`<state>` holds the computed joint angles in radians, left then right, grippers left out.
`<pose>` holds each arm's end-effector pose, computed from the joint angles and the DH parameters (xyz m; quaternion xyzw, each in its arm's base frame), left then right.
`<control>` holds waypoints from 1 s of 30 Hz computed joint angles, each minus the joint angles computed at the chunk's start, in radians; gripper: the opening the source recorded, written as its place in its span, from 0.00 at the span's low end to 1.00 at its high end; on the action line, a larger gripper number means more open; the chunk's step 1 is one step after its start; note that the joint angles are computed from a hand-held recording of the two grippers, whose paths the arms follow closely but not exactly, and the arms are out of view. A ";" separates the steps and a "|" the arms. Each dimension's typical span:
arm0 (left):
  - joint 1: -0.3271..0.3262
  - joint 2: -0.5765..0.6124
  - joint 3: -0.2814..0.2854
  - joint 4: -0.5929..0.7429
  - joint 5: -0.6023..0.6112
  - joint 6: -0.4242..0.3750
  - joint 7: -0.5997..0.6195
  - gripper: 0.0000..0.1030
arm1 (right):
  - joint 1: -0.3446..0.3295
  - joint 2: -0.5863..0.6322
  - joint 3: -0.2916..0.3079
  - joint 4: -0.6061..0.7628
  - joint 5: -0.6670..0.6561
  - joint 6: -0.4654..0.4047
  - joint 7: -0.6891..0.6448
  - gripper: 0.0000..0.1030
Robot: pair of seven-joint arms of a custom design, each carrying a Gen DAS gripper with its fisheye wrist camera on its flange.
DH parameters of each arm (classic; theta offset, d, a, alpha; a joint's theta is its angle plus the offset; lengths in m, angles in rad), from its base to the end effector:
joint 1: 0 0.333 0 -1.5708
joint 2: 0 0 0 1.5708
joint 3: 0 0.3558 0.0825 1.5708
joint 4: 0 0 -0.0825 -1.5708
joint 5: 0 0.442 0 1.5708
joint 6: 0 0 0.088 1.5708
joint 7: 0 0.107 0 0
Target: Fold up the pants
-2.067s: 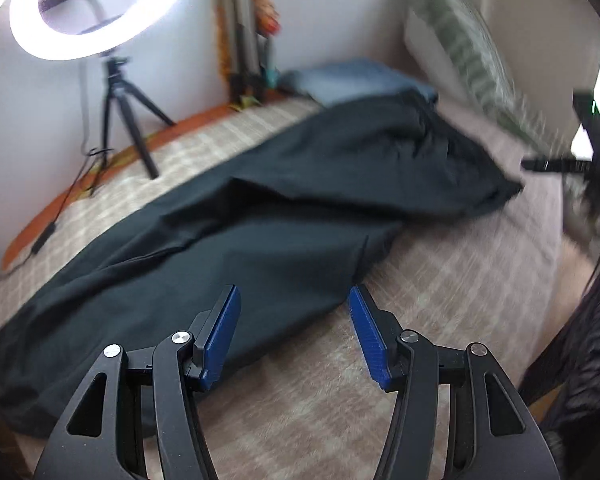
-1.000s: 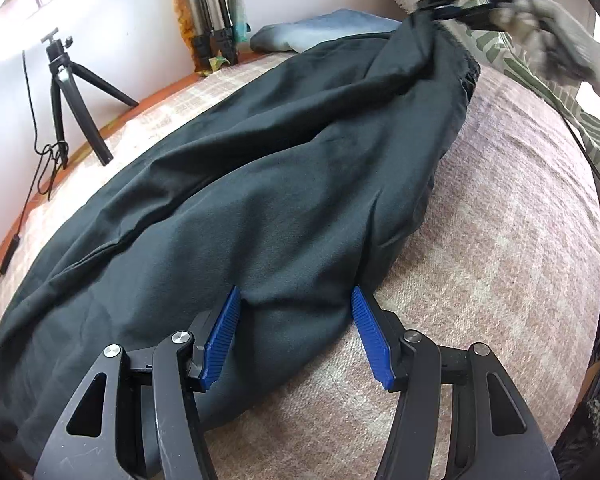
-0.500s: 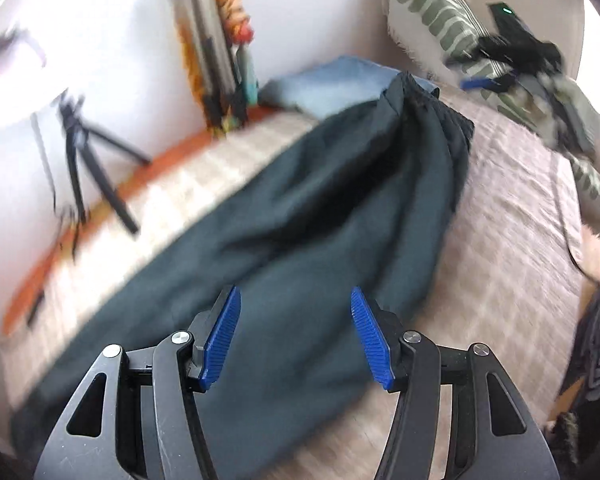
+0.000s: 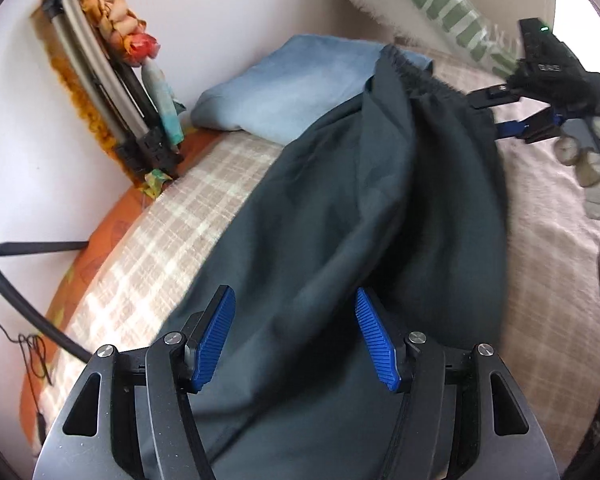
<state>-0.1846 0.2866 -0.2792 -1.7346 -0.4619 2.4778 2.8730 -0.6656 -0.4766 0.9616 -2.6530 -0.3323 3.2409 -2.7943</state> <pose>0.6694 -0.3111 0.4825 -0.0643 0.9493 -0.2793 0.1293 0.4516 0.1804 0.4155 -0.1862 0.8775 -0.1055 0.4291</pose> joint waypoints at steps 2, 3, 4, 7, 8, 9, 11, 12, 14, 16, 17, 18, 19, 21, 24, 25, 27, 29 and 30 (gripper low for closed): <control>-0.027 0.039 0.011 0.031 0.038 0.058 -0.053 0.60 | -0.035 0.000 0.032 0.013 -0.006 -0.009 0.002 0.55; -0.043 0.060 0.018 0.045 0.062 0.102 -0.091 0.60 | -0.043 0.005 0.040 0.019 -0.011 -0.013 0.002 0.41; -0.067 0.086 0.034 0.060 0.102 0.164 -0.147 0.60 | -0.049 0.006 0.047 0.022 -0.014 -0.012 0.006 0.34; -0.157 0.153 0.122 0.105 0.276 0.292 -0.361 0.60 | -0.013 -0.021 0.018 0.003 -0.004 -0.009 0.021 0.23; -0.178 0.173 0.148 0.120 0.323 0.320 -0.419 0.60 | 0.006 -0.036 0.003 -0.002 -0.004 -0.016 0.022 0.22; -0.195 0.185 0.171 0.129 0.367 0.345 -0.475 0.60 | 0.043 -0.048 -0.026 0.002 -0.010 -0.051 0.012 0.21; -0.167 0.188 0.149 0.135 0.381 0.357 -0.488 0.60 | 0.096 -0.063 -0.068 0.005 -0.039 -0.093 0.007 0.21; -0.149 0.181 0.135 0.129 0.384 0.363 -0.492 0.60 | 0.125 -0.066 -0.090 0.017 -0.055 -0.134 -0.002 0.21; -0.064 0.147 0.056 0.103 0.329 0.359 -0.422 0.60 | 0.139 -0.073 -0.104 0.028 -0.090 -0.156 -0.004 0.21; 0.035 0.087 -0.029 0.047 0.228 0.361 -0.314 0.60 | 0.147 -0.066 -0.113 0.045 -0.123 -0.190 -0.003 0.21; 0.081 0.058 -0.069 0.023 0.161 0.349 -0.249 0.60 | 0.140 -0.063 -0.109 0.048 -0.138 -0.191 0.008 0.23; 0.119 0.026 -0.094 -0.003 0.094 0.335 -0.186 0.60 | 0.135 -0.049 -0.109 0.053 -0.155 -0.187 0.014 0.27; 0.154 -0.012 -0.114 -0.036 0.022 0.322 -0.123 0.60 | 0.138 -0.033 -0.115 0.058 -0.172 -0.187 0.011 0.30; 0.231 -0.095 -0.147 -0.096 -0.147 0.229 0.024 0.60 | 0.171 0.006 -0.142 0.074 -0.194 -0.238 -0.005 0.51; 0.272 -0.217 -0.113 -0.214 -0.282 0.117 0.165 0.60 | 0.167 0.024 -0.143 0.070 -0.231 -0.206 0.045 0.69; 0.276 -0.255 -0.090 -0.257 -0.289 0.064 0.188 0.60 | 0.156 0.024 -0.134 0.066 -0.245 -0.190 0.072 0.70; 0.269 -0.301 -0.051 -0.319 -0.285 -0.009 0.230 0.60 | 0.128 0.029 -0.112 0.065 -0.273 -0.161 0.122 0.74; 0.250 -0.337 -0.023 -0.396 -0.260 0.008 0.274 0.60 | 0.062 0.031 -0.063 0.064 -0.308 -0.104 0.187 0.77; 0.237 -0.343 -0.014 -0.422 -0.242 0.032 0.286 0.60 | 0.022 0.037 -0.032 0.064 -0.314 -0.073 0.214 0.78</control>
